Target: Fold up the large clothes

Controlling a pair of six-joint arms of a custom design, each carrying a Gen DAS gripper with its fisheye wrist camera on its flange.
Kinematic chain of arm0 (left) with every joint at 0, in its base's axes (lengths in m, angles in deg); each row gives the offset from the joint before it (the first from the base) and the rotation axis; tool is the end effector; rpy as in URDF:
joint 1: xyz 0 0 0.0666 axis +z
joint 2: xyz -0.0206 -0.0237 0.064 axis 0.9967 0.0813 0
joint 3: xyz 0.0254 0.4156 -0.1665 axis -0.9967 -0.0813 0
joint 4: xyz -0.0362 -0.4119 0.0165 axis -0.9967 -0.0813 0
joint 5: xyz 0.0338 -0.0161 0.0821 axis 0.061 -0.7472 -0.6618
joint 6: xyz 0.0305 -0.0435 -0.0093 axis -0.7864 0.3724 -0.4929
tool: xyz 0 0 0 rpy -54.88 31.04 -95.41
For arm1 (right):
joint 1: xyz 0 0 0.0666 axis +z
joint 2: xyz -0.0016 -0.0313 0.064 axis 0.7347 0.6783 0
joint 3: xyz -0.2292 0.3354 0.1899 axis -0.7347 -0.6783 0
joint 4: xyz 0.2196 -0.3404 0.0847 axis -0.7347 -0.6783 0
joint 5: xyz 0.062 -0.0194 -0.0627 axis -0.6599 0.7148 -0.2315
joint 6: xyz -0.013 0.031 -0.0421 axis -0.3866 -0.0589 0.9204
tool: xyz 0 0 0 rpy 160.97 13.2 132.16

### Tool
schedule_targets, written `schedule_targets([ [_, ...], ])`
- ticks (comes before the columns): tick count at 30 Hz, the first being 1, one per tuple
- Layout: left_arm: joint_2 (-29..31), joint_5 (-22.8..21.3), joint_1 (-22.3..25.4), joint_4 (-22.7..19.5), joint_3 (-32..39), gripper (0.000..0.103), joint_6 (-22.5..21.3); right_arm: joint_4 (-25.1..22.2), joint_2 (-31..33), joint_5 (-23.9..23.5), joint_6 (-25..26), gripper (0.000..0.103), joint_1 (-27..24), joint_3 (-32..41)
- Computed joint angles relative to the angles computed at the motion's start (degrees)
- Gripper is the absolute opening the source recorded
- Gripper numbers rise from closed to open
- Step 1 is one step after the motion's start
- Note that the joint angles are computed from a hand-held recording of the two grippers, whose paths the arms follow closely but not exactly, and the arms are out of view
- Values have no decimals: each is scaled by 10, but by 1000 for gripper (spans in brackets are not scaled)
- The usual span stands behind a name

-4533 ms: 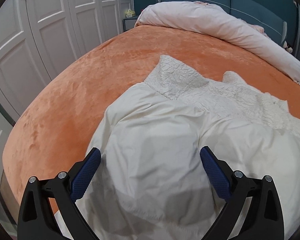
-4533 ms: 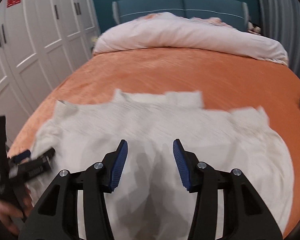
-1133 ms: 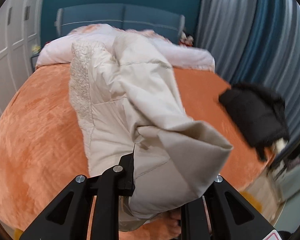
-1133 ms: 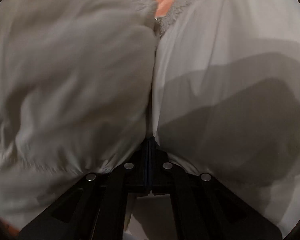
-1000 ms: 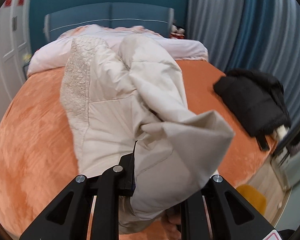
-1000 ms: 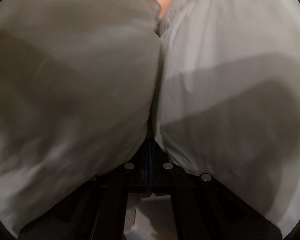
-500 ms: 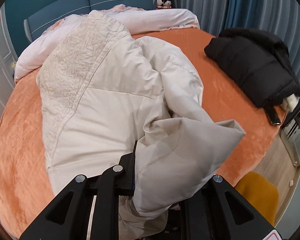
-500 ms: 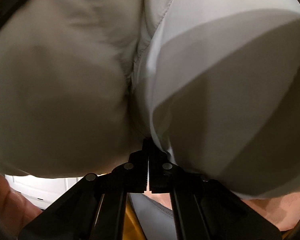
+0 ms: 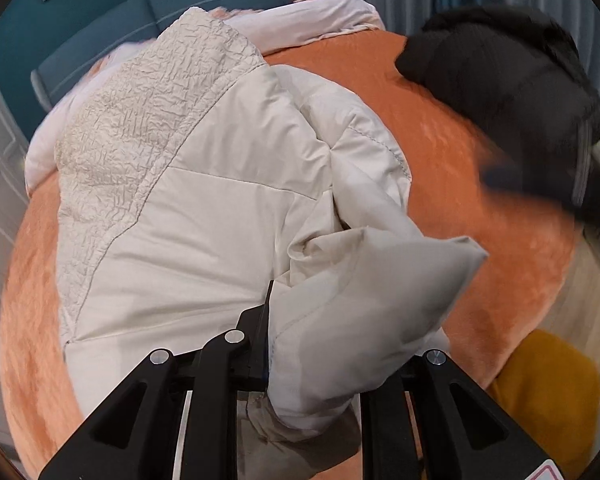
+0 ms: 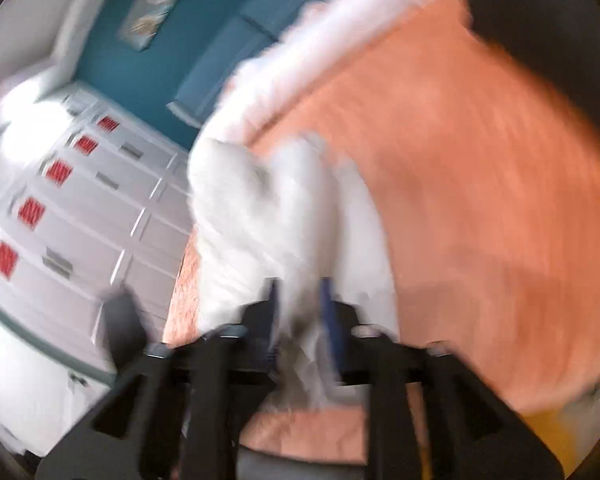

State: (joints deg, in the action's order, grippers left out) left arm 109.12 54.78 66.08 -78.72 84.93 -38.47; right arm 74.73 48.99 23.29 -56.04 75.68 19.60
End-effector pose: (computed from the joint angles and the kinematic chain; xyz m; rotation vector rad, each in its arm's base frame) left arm 0.4157 -0.1496 0.3335 0.9914 2.3105 -0.0865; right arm 0.3395 0.1799 0.3794 0.5875 2.1414 0.7811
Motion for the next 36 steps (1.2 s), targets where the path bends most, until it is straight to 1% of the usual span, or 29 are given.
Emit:
schedule_targets([
  [1, 0, -8, -5, 13, -7, 13, -5, -18, 17, 10, 36, 47, 0, 30],
  [2, 0, -16, -10, 27, -15, 13, -12, -50, 45, 17, 72, 47, 0, 73],
  [3, 0, -20, -12, 36, -20, 13, -16, -76, 62, -4, 108, 47, -17, 103],
  [4, 0, -23, -13, 41, -24, 13, -20, -84, 70, -37, 143, 47, -36, 111],
  [5, -2, -23, -11, 43, -26, 13, -24, -97, 92, -61, 164, 47, -46, 136],
  [6, -4, -17, -7, 40, -25, 14, -24, -124, 120, -73, 182, 47, -54, 166],
  [7, -7, -6, -1, 32, -22, 17, -22, -156, 144, -81, 202, 47, -62, 189],
  [8, -14, 13, 11, 18, -18, 19, -17, -185, 146, -70, 211, 47, -57, 196],
  [9, -21, 30, 21, 6, -14, 22, -15, -196, 156, -73, 225, 45, -63, 200],
  [10, -30, 47, 32, -5, -11, 26, -16, -194, 170, -86, 230, 38, -65, 205],
  [11, -45, 73, 49, -20, -9, 28, -22, -188, 179, -92, 227, 34, -63, 205],
  [12, -57, 92, 62, -33, -7, 31, -28, -181, 180, -91, 224, 27, -62, 201],
  [13, -67, 114, 77, -52, -1, 32, -35, -174, 166, -88, 223, 23, -64, 185],
  [14, -76, 157, 103, -84, 11, 33, -41, -172, 159, -87, 218, 22, -71, 189],
  [15, -82, 191, 126, -103, 22, 35, -37, -162, 142, -81, 202, 20, -65, 177],
  [16, -84, 207, 139, -108, 30, 44, -28, -149, 135, -78, 187, 20, -65, 165],
  [17, -86, 222, 158, -101, 41, 49, -11, -126, 131, -80, 171, 20, -72, 144],
  [18, -83, 223, 171, -89, 50, 56, -1, -117, 125, -84, 157, 20, -77, 129],
  [19, -76, 214, 178, -77, 61, 59, 9, -99, 122, -97, 136, 20, -84, 109],
  [21, -44, 173, 180, -44, 88, 59, 38, -57, 129, -134, 86, 21, -99, 79],
  [22, -10, 158, 179, -47, 114, 59, 58, -42, 134, -145, 77, 21, -104, 71],
  [23, 15, 151, 179, -58, 134, 59, 75, -42, 134, -150, 73, 21, -106, 67],
  [24, 44, 143, 175, -70, 158, 59, 94, -56, 134, -147, 75, 21, -103, 72],
  [26, 93, 132, 170, -87, 200, 59, 125, -117, 134, -120, 91, 24, -86, 105],
  [27, 104, 124, 166, -89, 211, 59, 128, -156, 133, -93, 97, 24, -76, 132],
  [30, 120, 103, 150, -72, 230, 59, 142, -230, 114, 18, 124, 24, -34, 201],
  [31, 116, 98, 147, -67, 228, 59, 141, -256, 116, 73, 150, 24, -13, 236],
  [33, 118, 70, 126, -56, 231, 59, 146, -283, 130, 120, 171, 24, 6, 278],
  [36, 141, 43, 112, -51, 243, 61, 155, -282, 171, 144, 182, 23, 9, 316],
])
